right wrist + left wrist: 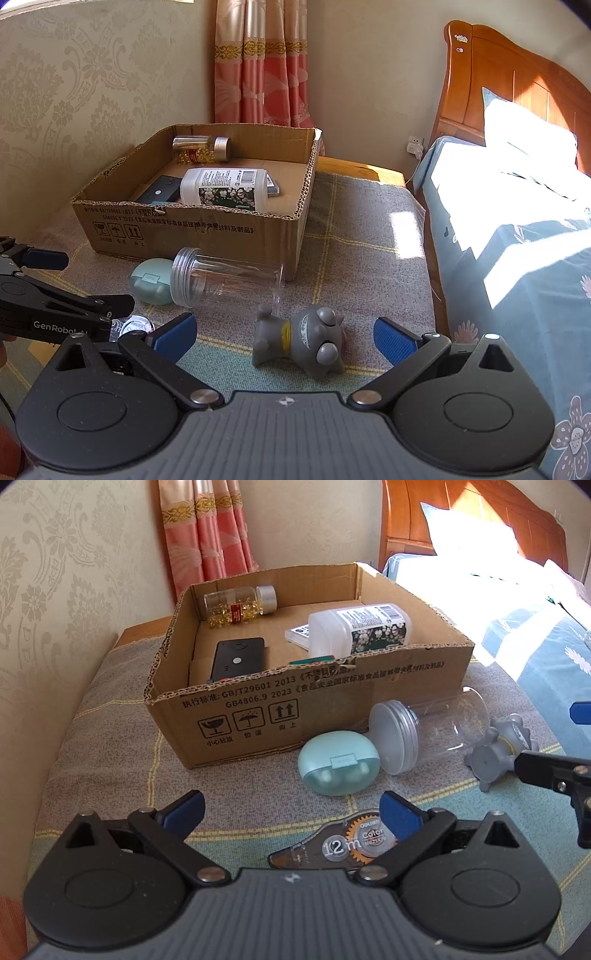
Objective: Organize rigid objects
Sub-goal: 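Close the left gripper on the clear correction-tape dispenser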
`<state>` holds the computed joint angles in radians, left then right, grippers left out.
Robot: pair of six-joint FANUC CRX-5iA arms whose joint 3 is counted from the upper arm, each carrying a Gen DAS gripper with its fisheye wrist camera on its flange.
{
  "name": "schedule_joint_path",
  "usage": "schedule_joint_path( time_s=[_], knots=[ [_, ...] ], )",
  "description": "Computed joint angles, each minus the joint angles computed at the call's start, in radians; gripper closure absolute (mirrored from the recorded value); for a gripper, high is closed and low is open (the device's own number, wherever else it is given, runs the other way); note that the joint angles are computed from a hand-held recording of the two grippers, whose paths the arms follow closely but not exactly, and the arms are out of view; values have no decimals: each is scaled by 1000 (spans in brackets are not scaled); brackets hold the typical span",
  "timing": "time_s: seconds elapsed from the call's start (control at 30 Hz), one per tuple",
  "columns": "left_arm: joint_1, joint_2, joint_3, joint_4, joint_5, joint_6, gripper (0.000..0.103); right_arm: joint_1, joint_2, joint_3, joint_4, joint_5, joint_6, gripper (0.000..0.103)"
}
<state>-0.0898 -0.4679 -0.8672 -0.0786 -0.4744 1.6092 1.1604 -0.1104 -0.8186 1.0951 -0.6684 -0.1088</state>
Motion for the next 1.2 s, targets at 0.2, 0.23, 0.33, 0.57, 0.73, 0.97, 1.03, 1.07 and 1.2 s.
schedule_joint_path(
  time_s=[0.2, 0.23, 0.33, 0.57, 0.73, 0.97, 1.03, 1.07, 1.2],
  knots=[
    [-64, 56, 25, -46, -9, 38, 3, 2, -17, -21, -23, -12, -5, 0],
    [-70, 68, 30, -56, -11, 50, 3, 2, -21, -26, -24, -12, -10, 0],
    [-84, 88, 48, -94, -38, 99, 3, -4, -32, -42, -23, -6, -21, 0],
    [-26, 25, 9, -82, -88, 84, 0, -13, -36, -66, -38, 19, -3, 0],
    [47, -17, -39, 26, -106, -15, 0, -23, -19, -82, -38, 67, 4, 0],
    [69, -44, -72, 73, -101, -26, 0, -28, 7, -105, -45, 115, -6, 0],
    [71, -61, -90, 76, -84, -15, 0, -27, 4, -121, -4, 117, -41, 0],
    [65, -68, -96, 64, -75, -1, 0, -26, 2, -126, 6, 116, -51, 0],
    [47, -85, -118, 62, -35, -1, 0, -31, -7, -148, 62, 121, -101, 0]
  ],
)
